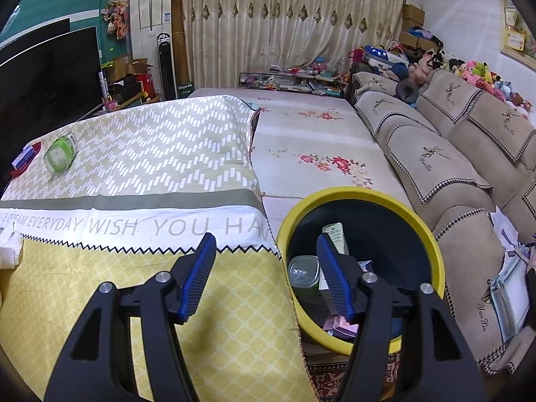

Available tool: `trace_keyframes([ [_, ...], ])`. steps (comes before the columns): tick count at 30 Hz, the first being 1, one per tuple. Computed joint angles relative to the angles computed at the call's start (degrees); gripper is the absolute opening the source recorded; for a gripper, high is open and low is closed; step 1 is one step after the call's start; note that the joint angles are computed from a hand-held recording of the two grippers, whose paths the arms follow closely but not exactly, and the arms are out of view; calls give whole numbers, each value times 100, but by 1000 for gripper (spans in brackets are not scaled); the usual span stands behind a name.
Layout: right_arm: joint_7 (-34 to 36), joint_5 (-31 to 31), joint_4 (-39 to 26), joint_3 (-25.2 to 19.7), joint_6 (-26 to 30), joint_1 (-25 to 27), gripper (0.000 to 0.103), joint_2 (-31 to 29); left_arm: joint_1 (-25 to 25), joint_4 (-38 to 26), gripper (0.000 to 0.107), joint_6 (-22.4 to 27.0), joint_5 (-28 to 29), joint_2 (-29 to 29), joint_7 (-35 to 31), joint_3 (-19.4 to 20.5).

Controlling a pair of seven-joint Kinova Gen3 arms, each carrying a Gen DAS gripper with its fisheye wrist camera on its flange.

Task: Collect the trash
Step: 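Grasp the white paper cup lying on its side with the left tool, then carry the paper cup over the bin and open the left tool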

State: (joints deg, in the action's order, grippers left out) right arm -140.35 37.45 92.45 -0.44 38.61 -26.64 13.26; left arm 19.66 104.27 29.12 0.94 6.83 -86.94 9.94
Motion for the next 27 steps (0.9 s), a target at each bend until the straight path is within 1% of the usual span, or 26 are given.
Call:
trace_keyframes([
  [4,30,-7,12,-9,-23,13,60,-31,191,3,84,151,-441,-85,431,-50],
  [7,64,-24,9,-27,-24,24,60,-53,243,95,84,232,-542,-289,558,13],
  [9,82,-32,34,-36,-37,31,60,-85,312,144,84,286,-737,-473,802,67],
  [11,218,-127,43,-76,-56,86,60,-119,350,165,83,260,-887,-664,1015,150],
  [12,247,-140,45,-80,-53,92,60,-129,355,147,82,242,-933,-727,1084,196],
  [15,266,-54,74,-75,20,66,60,-189,369,-29,81,165,-959,-774,1150,312],
  [18,310,-13,179,-111,7,104,60,-321,434,-386,81,90,-806,-566,882,383],
  [21,325,35,302,-155,-11,163,60,-457,502,-735,81,2,-511,-278,408,416],
  [23,377,-17,355,-197,-49,237,60,-507,557,-965,81,8,-394,-62,166,423],
  [27,465,-197,480,-226,-204,416,60,-571,653,-1360,81,115,-237,317,-91,378],
])
